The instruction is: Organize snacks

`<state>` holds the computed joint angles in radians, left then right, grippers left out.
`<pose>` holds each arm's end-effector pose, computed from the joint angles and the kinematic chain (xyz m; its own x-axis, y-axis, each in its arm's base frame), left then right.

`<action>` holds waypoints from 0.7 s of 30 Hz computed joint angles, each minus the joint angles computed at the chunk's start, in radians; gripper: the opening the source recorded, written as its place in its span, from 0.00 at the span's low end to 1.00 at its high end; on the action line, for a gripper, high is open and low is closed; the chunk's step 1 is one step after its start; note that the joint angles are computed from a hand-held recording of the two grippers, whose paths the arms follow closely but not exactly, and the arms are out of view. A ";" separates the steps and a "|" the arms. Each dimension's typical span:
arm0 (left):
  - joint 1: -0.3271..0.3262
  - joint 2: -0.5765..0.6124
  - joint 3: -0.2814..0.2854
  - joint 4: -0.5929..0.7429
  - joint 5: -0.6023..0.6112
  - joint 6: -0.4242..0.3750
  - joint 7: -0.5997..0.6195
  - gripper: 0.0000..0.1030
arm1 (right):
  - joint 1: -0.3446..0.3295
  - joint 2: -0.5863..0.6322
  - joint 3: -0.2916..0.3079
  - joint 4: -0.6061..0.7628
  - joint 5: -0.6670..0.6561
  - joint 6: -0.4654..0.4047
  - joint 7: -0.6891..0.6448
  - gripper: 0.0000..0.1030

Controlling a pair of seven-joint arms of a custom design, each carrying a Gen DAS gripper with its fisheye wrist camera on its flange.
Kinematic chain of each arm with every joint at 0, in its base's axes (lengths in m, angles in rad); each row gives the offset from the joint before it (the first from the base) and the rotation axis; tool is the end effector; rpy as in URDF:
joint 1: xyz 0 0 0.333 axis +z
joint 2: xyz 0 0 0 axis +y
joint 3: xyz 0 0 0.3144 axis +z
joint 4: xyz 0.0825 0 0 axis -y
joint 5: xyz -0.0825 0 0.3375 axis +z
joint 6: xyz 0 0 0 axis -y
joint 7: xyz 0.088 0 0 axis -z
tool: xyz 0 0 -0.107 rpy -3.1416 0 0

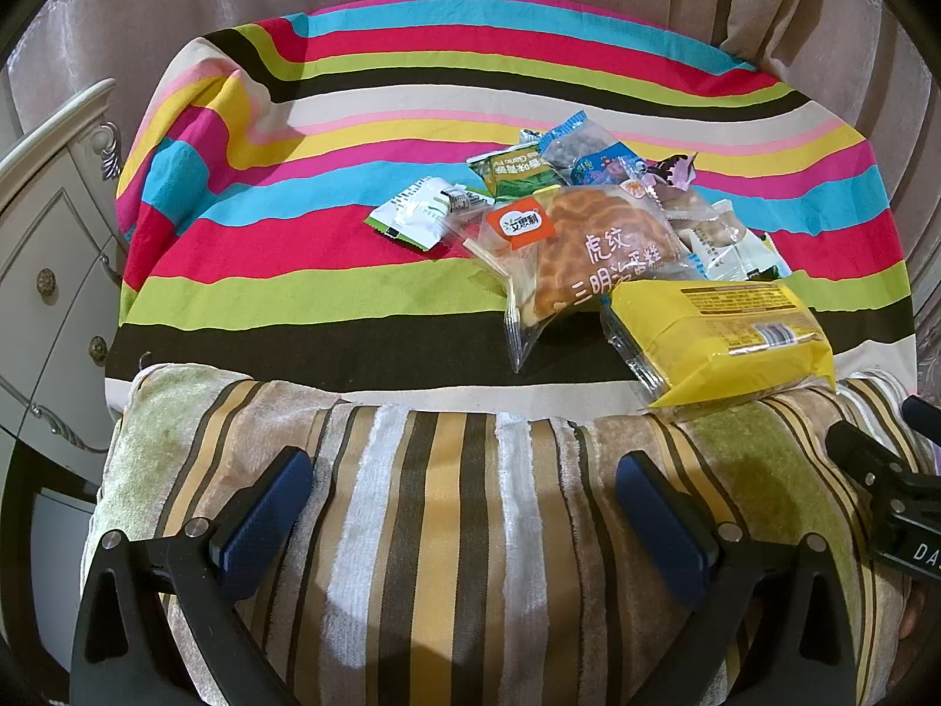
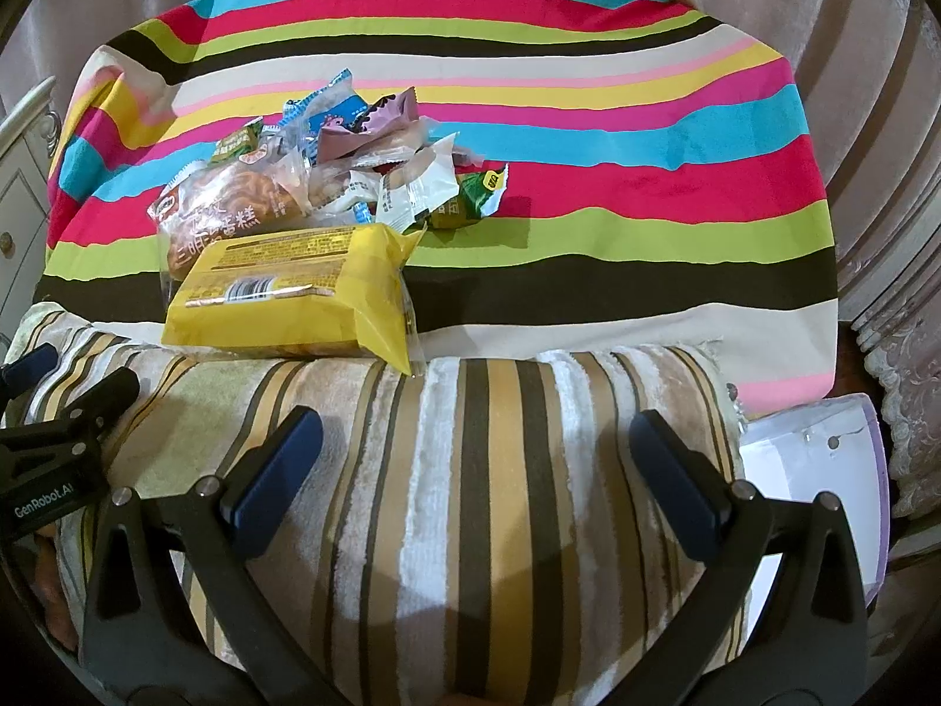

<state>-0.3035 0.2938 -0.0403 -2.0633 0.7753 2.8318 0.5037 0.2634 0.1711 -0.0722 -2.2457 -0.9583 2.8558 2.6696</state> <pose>0.5379 -0.2292 0.3647 0.0382 -0.9993 0.0041 -0.8295 -0.0340 -0.5575 0.5099 0.1448 0.3557 -0.0678 -0.9904 0.1206 -0.8313 -0.0107 -0.5557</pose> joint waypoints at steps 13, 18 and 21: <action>-0.002 0.001 0.001 0.001 0.002 0.000 -0.004 1.00 | 0.001 0.002 -0.003 0.000 0.002 0.007 -0.002 1.00; -0.002 0.001 0.001 0.001 0.002 -0.001 -0.003 1.00 | 0.000 0.000 -0.005 -0.002 -0.004 0.012 0.002 1.00; -0.002 0.001 0.001 0.001 0.003 -0.001 -0.005 1.00 | -0.002 0.000 -0.004 -0.003 0.000 0.013 -0.001 1.00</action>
<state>-0.3056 0.2945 -0.0391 -2.0625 0.7785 2.8311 0.4991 0.2617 0.1714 -0.0761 -2.2484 -0.9585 2.8692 2.6688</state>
